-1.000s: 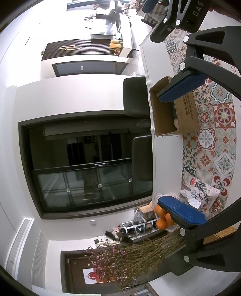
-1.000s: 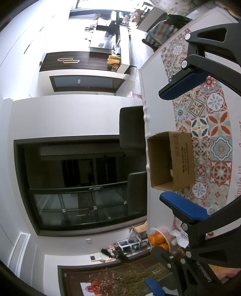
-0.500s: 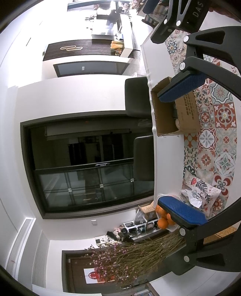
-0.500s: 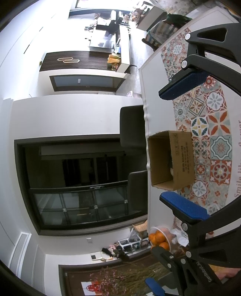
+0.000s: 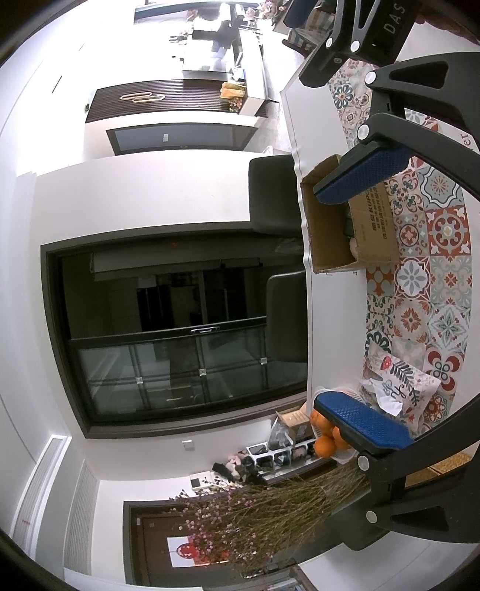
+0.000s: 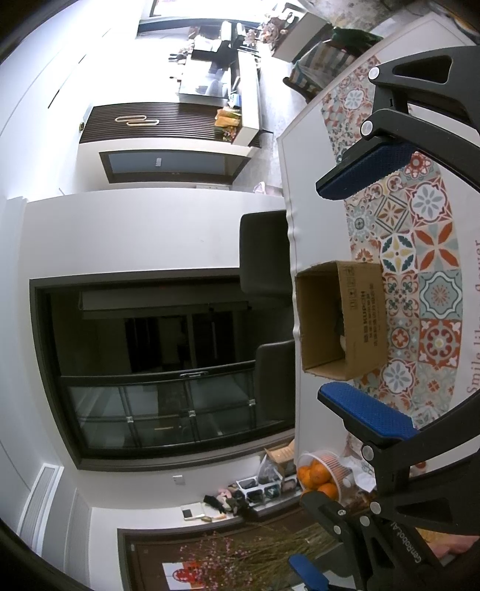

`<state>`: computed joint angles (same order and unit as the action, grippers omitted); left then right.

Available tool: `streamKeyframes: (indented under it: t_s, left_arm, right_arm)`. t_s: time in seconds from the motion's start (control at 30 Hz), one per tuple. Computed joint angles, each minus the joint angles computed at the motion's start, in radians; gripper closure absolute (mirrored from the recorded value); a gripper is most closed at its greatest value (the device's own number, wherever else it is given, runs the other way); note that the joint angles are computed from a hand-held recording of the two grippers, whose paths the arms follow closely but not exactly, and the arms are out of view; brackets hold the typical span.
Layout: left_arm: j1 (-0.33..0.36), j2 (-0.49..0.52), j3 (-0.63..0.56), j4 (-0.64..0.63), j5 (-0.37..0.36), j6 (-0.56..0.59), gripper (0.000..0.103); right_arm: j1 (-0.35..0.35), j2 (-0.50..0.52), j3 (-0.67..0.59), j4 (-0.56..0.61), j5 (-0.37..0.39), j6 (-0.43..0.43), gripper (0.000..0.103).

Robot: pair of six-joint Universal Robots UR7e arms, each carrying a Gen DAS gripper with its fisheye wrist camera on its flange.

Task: Organize rigid objects

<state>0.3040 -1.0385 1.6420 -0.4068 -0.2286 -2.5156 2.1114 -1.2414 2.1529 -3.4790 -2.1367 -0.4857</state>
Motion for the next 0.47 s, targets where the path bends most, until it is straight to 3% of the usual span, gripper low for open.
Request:
streamKeyframes:
  t_s: [0.47]
  left_arm:
    - [0.002,-0.007,0.004,-0.034,0.008,0.036,0.0]
  right_arm:
    - [-0.004,-0.005,0.002,0.003,0.006,0.0,0.003]
